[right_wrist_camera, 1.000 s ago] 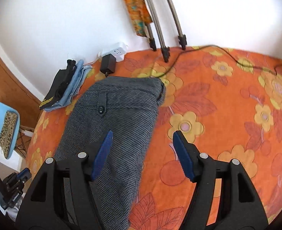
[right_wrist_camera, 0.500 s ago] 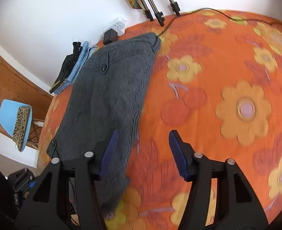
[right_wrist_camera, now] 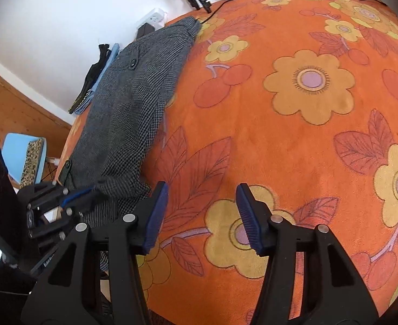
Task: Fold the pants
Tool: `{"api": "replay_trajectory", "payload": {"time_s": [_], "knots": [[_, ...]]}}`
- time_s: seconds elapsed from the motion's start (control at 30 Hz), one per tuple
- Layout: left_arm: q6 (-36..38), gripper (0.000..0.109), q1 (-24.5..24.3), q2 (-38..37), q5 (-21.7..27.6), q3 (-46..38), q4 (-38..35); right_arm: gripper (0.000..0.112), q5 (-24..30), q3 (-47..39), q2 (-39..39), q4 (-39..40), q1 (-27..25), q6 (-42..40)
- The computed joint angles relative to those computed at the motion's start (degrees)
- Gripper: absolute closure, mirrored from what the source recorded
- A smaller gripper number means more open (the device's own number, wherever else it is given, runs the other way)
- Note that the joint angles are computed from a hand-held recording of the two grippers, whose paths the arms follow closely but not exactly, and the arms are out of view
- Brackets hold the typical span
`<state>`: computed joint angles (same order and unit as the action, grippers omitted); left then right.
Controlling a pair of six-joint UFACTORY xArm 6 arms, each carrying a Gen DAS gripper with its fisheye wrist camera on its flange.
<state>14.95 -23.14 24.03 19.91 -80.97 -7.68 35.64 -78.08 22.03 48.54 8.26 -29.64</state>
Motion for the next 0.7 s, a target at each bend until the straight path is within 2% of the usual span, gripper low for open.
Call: {"api": "replay_trajectory", "payload": {"time_s": [0.1, 0.23, 0.37, 0.53, 0.63, 0.67, 0.7], "knots": [[0.7, 0.106, 1.5, -1.4, -0.8, 1.1, -4.9, 0.057, 0.3, -0.5, 0.3, 0.4, 1.2, -1.8], [2.2, 0.106, 3.3, -1.0, 0.8, -0.3, -10.6, 0.057, 0.3, -1.8, 0.7, 2.9, 3.8, -6.2], [5.0, 0.106, 3.4, -1.7, 1.8, 0.3, -14.7, 0.057, -3.8, -1.9, 0.1, 0.7, 7.3, -8.9], [7.6, 0.106, 3.0, -2.3, 2.2, 0.1, -17.8, 0.058, -8.3, -3.1, 1.1, -5.7, 10.4, -7.1], [9.1, 0.105, 3.1, -2.4, 3.6, -0.5, -20.1, 0.085, -8.1, -4.4, 2.3, -8.7, 10.8, -4.4], [9.7, 0.101, 3.0, -2.6, 3.8, -0.4, -20.6, 0.095, -7.1, -4.9, 2.8, -7.7, 10.5, -4.7], [9.9, 0.093, 3.0, -2.7, 4.1, -0.3, -20.5, 0.101, -6.5, -5.0, 2.9, -7.4, 10.3, -4.7]]}}
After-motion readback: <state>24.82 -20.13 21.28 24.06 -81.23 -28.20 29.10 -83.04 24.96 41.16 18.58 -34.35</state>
